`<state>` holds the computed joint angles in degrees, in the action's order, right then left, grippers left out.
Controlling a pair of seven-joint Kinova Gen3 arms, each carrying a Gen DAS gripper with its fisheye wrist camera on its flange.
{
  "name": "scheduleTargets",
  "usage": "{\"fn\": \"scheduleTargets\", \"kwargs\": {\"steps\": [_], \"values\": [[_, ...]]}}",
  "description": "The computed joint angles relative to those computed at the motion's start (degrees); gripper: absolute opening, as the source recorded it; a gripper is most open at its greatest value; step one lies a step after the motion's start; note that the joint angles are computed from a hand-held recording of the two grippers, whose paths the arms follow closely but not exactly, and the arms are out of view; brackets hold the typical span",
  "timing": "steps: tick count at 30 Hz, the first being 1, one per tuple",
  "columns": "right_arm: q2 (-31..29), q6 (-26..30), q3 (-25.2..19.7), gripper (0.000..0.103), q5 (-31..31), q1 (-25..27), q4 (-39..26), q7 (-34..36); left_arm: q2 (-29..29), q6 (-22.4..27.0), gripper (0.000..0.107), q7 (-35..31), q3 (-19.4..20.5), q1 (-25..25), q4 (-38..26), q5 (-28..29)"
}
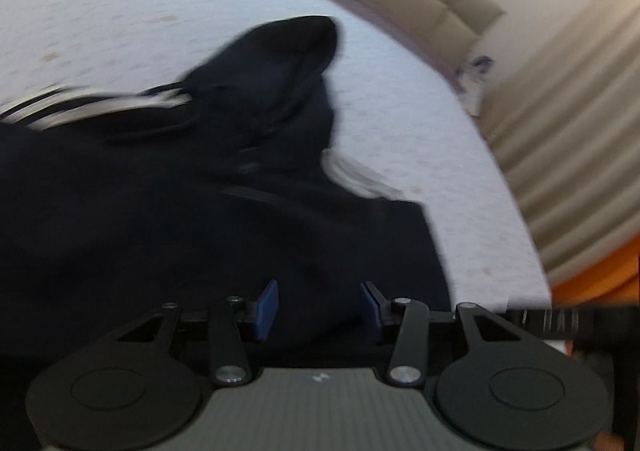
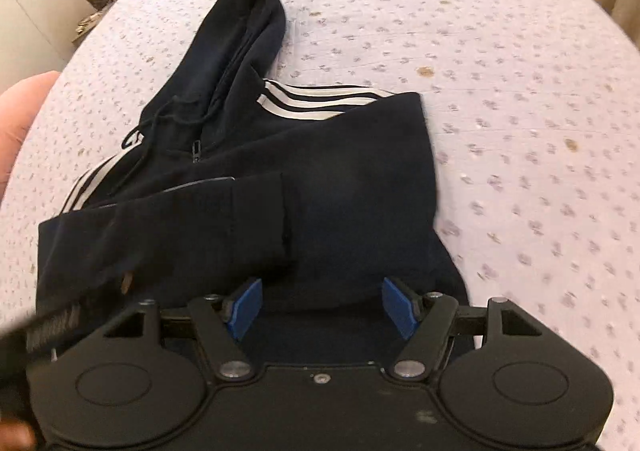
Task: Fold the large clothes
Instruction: 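Fold the held sleeve across the hoodie body with the left tool, then release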
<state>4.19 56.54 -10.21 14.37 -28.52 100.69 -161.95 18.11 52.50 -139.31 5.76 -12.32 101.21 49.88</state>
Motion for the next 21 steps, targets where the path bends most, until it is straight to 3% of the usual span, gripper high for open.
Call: {"fn": "scheduleTargets", "kwargs": {"steps": [5, 9, 11, 13, 15, 16, 21], "values": [[2.98, -11.65, 1.50, 0.082, -6.95, 4.85, 3.29, 3.60, -2.25, -3.03, 0.049, 1.52, -3.88, -2.62, 0.20, -6.26], [5.25, -20.49, 4.11, 0.082, -6.24, 4.23, 6.00, 1.61, -2.11, -2.31, 0.052, 5.88, -5.42, -5.47, -3.00, -8.81], [6.97, -22.61, 1.58, 0.080, -9.99, 7.99, 5.94, 4.68, -2.56, -3.66, 0.053, 7.20, -5.47, -5.94, -3.06, -9.53], [8.74, -23.49, -1.12, 0.059, -13.23, 10.75, 5.34, 7.05, -3.21, -5.67, 0.055, 9.79, -5.84, -5.29, -3.18, -12.06], [9.73, -21.08, -0.71, 0.017, -12.75, 9.27, 3.33, 8.20, -3.36, -7.14, 0.055, 11.39, -5.48, -4.74, -3.45, -13.81], [9.67, -19.46, 1.01, 0.010, -11.11, 6.93, 2.42, 7.86, -3.71, -6.88, 0.055, 11.72, -5.37, -5.02, -3.57, -14.24], [3.19, -16.21, 6.27, 0.002, -0.75, -1.48, 2.93, -2.10, -2.33, -9.56, 0.054, 13.77, -3.29, -2.78, -5.06, -16.16]]}}
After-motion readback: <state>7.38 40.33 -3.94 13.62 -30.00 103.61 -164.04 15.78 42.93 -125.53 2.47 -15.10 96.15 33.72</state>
